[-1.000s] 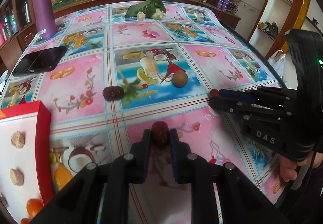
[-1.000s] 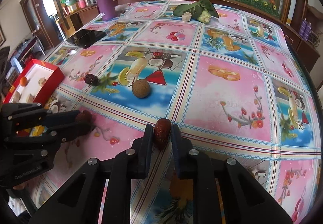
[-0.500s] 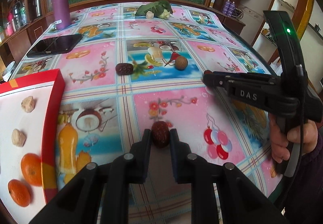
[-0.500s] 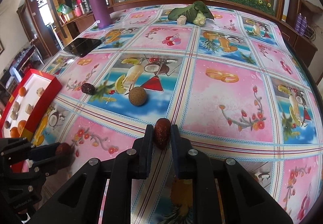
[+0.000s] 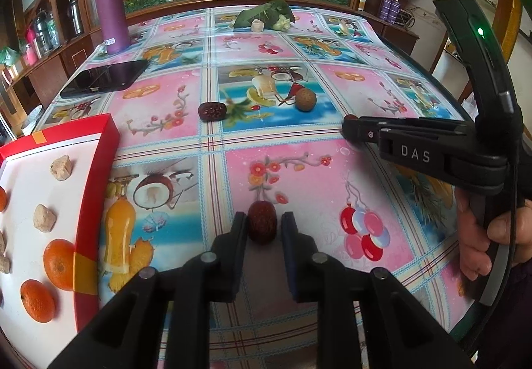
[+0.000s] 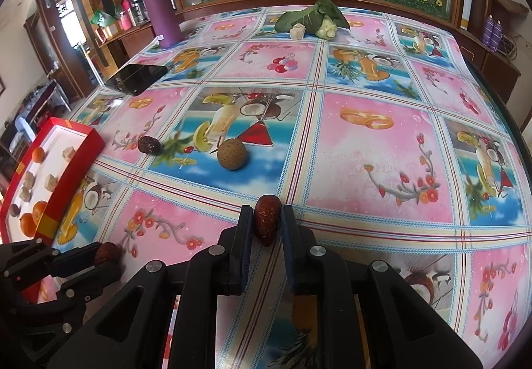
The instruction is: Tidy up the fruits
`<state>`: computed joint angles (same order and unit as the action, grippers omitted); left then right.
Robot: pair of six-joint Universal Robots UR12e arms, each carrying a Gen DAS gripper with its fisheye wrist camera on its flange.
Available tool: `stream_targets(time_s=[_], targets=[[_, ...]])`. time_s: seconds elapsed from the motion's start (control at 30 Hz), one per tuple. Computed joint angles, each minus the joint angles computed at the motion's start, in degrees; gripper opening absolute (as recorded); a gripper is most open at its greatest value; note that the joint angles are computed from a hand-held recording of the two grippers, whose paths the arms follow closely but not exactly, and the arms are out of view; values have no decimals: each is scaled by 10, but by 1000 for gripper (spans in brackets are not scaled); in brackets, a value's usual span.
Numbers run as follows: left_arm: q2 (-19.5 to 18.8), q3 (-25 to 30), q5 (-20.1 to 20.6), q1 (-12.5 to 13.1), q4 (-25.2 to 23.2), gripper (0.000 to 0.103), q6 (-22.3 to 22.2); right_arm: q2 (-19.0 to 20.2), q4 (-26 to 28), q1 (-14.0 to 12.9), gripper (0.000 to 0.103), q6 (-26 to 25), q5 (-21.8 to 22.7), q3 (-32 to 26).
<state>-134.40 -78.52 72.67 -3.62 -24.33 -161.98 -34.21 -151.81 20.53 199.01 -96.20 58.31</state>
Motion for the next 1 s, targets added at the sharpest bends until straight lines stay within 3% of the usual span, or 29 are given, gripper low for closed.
stream_targets(time_s=[0.2, 0.27, 0.3, 0.37, 0.6, 1.0], targets=[[1, -7, 12, -4, 20, 32, 11, 0, 1, 0, 16, 1, 0, -1], [0, -6, 22, -5, 24, 21, 5, 0, 1, 0, 16, 0, 1, 0], [-1, -5, 16, -2, 22, 20, 0, 0, 1, 0, 16, 1, 2, 0], [-2, -3, 4, 1, 18, 20, -12, 0, 0, 0, 16, 1, 3, 0], [1, -13, 33, -3, 43, 20, -13, 1, -5, 1, 16, 2, 4, 1], [8, -31, 40, 4, 91, 20, -22, 3, -16, 4, 17, -4, -11, 1]])
